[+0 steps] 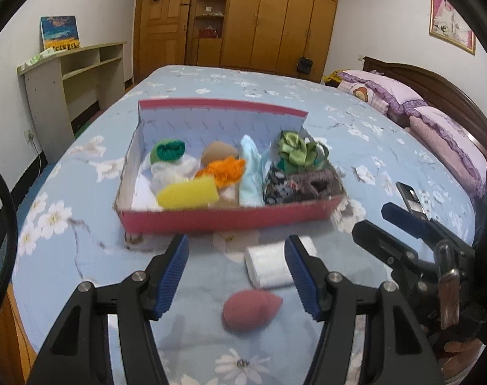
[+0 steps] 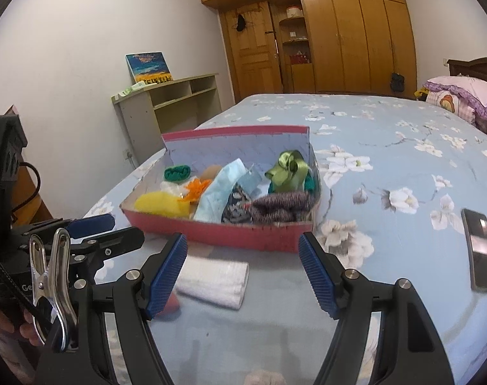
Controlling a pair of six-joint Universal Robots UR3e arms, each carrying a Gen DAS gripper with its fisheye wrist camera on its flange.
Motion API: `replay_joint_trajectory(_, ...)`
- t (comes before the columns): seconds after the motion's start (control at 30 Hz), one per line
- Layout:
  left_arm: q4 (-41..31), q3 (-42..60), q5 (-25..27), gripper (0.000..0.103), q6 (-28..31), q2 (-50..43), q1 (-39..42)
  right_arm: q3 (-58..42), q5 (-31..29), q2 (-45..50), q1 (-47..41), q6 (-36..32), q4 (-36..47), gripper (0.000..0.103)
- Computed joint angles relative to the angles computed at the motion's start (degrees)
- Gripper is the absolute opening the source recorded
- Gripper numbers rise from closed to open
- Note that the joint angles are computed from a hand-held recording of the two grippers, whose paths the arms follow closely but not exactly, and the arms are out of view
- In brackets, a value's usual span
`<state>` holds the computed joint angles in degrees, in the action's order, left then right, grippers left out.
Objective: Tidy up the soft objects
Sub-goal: 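Withdraw both tools from the box toward the pink sponge and towel roll, then grasp the pink egg sponge with the left tool while the right tool grasps the white towel roll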
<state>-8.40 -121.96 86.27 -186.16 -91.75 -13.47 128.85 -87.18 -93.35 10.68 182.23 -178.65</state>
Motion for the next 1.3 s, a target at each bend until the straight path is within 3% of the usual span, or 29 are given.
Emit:
replay_joint_trajectory(0.37, 4.0, -10.1, -1.8, 0.065, 0.6, 1.3, 0.6, 4.2, -0.6, -1.1, 0.4, 1.5, -1.2, 0.073)
replay_joint_trajectory(1.1, 8.2, -9.1, -2.6, 0.064, -0.5, -5.5, -1.1, 6.6, 0.4, 0.5, -0.8, 1.7, -2.7, 0.073)
replay_joint_trajectory(1.3, 9.9, -8.6, -1.0, 0.047, -0.2, -7.3, -2.5, 6.8, 0.7, 0.8, -1.0, 1.6, -2.9, 0.073)
